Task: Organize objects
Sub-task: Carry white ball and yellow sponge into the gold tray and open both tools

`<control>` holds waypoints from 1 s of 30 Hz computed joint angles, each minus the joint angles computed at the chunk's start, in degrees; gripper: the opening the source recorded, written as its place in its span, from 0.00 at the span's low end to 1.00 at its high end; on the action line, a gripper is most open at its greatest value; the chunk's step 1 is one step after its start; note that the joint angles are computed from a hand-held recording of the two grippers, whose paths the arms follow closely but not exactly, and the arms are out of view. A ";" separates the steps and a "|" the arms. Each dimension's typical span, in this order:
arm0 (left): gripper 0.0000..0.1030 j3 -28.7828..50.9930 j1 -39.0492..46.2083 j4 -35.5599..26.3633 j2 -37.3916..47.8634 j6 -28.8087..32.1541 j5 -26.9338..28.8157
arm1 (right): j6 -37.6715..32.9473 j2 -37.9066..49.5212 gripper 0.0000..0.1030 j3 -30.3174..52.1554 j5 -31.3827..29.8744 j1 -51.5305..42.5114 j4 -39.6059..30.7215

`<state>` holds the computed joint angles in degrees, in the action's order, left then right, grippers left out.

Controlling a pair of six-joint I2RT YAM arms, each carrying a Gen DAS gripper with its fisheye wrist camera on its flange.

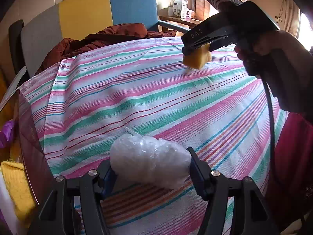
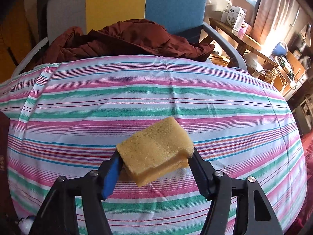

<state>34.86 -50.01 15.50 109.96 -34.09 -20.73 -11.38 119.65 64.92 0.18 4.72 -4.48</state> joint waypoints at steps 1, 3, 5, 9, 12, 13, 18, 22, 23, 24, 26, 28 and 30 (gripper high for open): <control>0.63 0.13 -0.02 -0.18 0.00 0.00 -0.04 | -0.12 -1.04 0.64 -1.14 0.30 0.12 0.37; 0.63 0.41 -0.03 -0.95 -0.34 -0.22 -0.11 | -0.62 -3.30 0.64 -3.41 0.84 0.41 0.51; 0.61 0.59 0.05 -1.84 -0.76 -0.61 -0.04 | -0.76 -6.07 0.64 -6.18 0.33 0.56 0.85; 0.60 0.02 -1.14 -3.81 -3.22 -2.03 -0.99 | -0.44 -11.24 0.64 -11.31 -2.41 0.52 0.81; 0.60 -1.26 -2.86 -5.48 -6.99 -2.92 -2.85 | -0.33 -14.33 0.64 -14.99 -3.42 1.36 1.37; 0.60 -1.62 -3.70 -6.49 -8.57 -3.26 -4.02 | -0.15 -15.39 0.64 -16.15 -3.74 1.64 1.54; 0.60 -4.02 -5.79 -11.36 -17.03 -4.92 -7.85 | 0.45 -20.22 0.64 -20.57 -5.24 2.27 1.89; 0.60 -6.08 -6.98 -15.77 -23.80 -7.00 -10.71 | 1.21 -24.12 0.64 -23.41 -6.21 2.99 1.89; 0.60 -6.41 -7.36 -17.17 -25.31 -7.84 -11.33 | 1.42 -25.11 0.64 -24.11 -6.48 3.26 1.91; 0.60 -6.89 -7.71 -18.32 -26.74 -8.67 -11.96 | 1.73 -26.08 0.64 -24.79 -6.62 3.63 1.91; 0.60 -7.74 -8.69 -21.13 -29.68 -10.48 -13.43 | 2.43 -27.82 0.64 -26.02 -7.08 4.36 1.94; 0.60 -8.65 -9.22 -23.43 -32.49 -11.91 -14.66 | 3.31 -29.52 0.64 -27.31 -7.55 5.39 2.06; 0.60 -9.37 -9.64 -25.23 -34.66 -13.05 -15.64 | 4.30 -31.08 0.64 -28.59 -7.75 6.77 2.39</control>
<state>25.49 -59.65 -9.73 75.29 -47.14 -36.37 -7.08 88.57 36.34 -7.57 11.48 -2.08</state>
